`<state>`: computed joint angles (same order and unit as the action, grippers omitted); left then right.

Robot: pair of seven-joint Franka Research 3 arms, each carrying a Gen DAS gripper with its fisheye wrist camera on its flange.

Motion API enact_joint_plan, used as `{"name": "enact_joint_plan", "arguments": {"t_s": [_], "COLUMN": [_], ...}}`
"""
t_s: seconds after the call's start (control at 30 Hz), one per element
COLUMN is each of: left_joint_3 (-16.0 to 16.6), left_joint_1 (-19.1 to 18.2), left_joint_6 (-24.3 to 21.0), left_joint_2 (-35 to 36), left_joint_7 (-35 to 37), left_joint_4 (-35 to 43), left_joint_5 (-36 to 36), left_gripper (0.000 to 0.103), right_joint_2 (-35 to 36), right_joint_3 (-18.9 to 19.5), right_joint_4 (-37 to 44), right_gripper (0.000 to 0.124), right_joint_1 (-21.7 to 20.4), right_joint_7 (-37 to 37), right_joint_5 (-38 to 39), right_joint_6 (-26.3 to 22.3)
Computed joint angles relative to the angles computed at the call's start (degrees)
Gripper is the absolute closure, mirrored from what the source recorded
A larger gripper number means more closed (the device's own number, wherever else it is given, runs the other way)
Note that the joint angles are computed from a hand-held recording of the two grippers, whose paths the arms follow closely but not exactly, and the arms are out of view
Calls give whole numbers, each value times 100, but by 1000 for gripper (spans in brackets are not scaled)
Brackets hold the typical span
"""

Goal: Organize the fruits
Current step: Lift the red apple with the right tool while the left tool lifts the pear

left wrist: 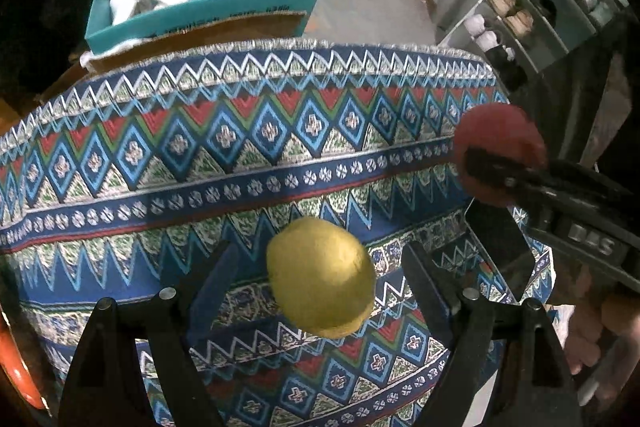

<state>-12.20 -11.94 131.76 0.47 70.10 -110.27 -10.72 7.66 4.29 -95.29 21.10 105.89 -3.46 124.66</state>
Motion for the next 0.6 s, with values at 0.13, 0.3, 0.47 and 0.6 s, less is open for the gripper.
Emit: {"name": "enact_joint_plan", "arguments": {"t_s": [0.13, 0.3, 0.47, 0.6], "left_joint_3": [-36, -79, -104, -111], "left_joint_1": [-31, -64, -87, -95], "left_joint_6": [-10, -34, 38, 59], "left_joint_2": [111, 216, 258, 268], "left_joint_7": [-99, -95, -120, -94], "left_joint_4": [9, -3, -23, -27], "left_joint_5": [115, 151, 173, 258], "left_gripper": [18, 18, 31, 34], "right_joint_2": [-199, -330, -394, -434], "right_joint_3": [-5, 13, 38, 50], "right_joint_4": [-241, -420, -526, -592], "right_gripper": [49, 49, 49, 49], "right_joint_1": [-31, -88, -117, -131], "right_joint_7": [-13, 12, 0, 5], "right_joint_5": [6, 51, 84, 89], "right_joint_6": [56, 101, 97, 97]}}
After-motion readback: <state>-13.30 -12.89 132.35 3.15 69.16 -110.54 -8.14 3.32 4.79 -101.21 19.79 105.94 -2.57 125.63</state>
